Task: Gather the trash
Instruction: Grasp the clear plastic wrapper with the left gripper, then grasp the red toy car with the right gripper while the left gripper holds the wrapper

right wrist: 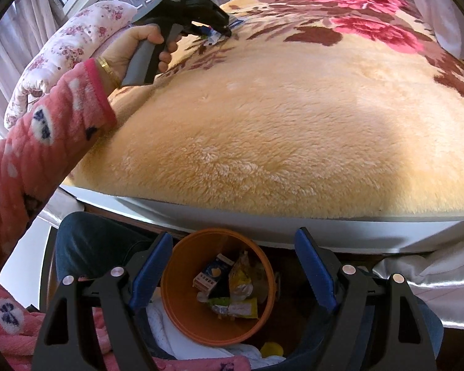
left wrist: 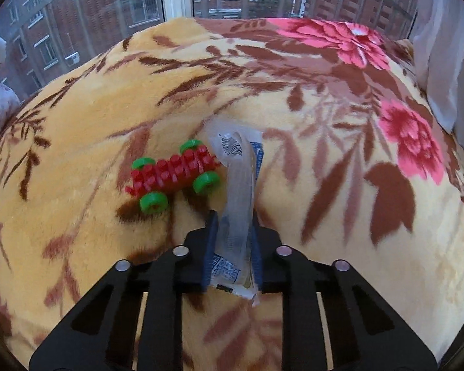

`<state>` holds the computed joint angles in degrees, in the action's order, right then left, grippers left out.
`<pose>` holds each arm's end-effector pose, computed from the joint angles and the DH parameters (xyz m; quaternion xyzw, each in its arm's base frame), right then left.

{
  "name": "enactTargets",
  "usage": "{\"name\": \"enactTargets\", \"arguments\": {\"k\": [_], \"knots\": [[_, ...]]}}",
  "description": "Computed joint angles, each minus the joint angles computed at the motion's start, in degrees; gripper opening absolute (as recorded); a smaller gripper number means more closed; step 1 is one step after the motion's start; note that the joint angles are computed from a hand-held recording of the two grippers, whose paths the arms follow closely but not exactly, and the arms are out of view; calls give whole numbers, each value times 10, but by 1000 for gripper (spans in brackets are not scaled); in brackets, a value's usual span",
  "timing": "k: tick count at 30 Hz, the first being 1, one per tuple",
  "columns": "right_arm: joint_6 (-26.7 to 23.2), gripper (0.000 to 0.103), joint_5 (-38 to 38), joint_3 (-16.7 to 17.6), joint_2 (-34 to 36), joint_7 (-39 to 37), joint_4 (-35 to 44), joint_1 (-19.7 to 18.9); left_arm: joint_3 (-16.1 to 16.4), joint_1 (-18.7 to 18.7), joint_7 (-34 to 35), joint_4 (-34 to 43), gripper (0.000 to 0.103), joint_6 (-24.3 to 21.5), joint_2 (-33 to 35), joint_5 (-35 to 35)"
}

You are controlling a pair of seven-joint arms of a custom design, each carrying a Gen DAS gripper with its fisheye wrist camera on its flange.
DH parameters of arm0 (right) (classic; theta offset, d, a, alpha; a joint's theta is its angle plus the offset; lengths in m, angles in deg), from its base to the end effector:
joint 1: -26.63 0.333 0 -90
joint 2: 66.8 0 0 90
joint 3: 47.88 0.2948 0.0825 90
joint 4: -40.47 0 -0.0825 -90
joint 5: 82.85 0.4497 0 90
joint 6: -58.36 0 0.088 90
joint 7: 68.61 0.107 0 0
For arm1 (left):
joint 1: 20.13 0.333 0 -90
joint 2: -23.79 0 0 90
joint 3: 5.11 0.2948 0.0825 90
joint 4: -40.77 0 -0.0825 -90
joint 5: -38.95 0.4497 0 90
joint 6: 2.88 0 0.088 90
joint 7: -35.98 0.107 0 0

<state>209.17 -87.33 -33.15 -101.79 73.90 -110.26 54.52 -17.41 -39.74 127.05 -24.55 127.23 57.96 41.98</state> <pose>0.3508 0.3208 0.4548 -0.6329 0.7108 -0.0915 0.2930 0.7214 -0.3893 0.4980 -0.4791 0.8347 -0.2489 0.1082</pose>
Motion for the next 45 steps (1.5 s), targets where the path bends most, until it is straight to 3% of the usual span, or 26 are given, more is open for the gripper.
{"name": "enactTargets", "arguments": {"k": [6, 12, 15, 23, 28, 32, 36, 45], "knots": [[-11, 80, -17, 18, -20, 25, -4, -5, -16, 25, 30, -163, 14, 71, -123, -23], [-25, 80, -41, 32, -37, 47, 2, -9, -35, 58, 112, -339, 14, 128, -277, -124], [-27, 80, -55, 37, -41, 54, 7, -14, -27, 57, 152, -430, 14, 165, -357, -170], [-25, 80, -111, 36, 3, 35, 64, -54, 25, 37, 195, -612, 14, 184, -527, -246], [8, 80, -177, 37, 86, 22, 143, -103, 47, 42, 173, -704, 14, 199, -604, -223], [32, 80, -226, 19, 198, 9, 246, -126, 66, 41, 165, -734, 14, 193, -631, -214], [36, 86, -276, -8, 304, 3, 353, -119, 82, 39, 169, -739, 14, 194, -632, -227], [-45, 86, -286, -75, 548, -82, 642, -63, 92, 52, 172, -721, 14, 204, -604, -251]]}}
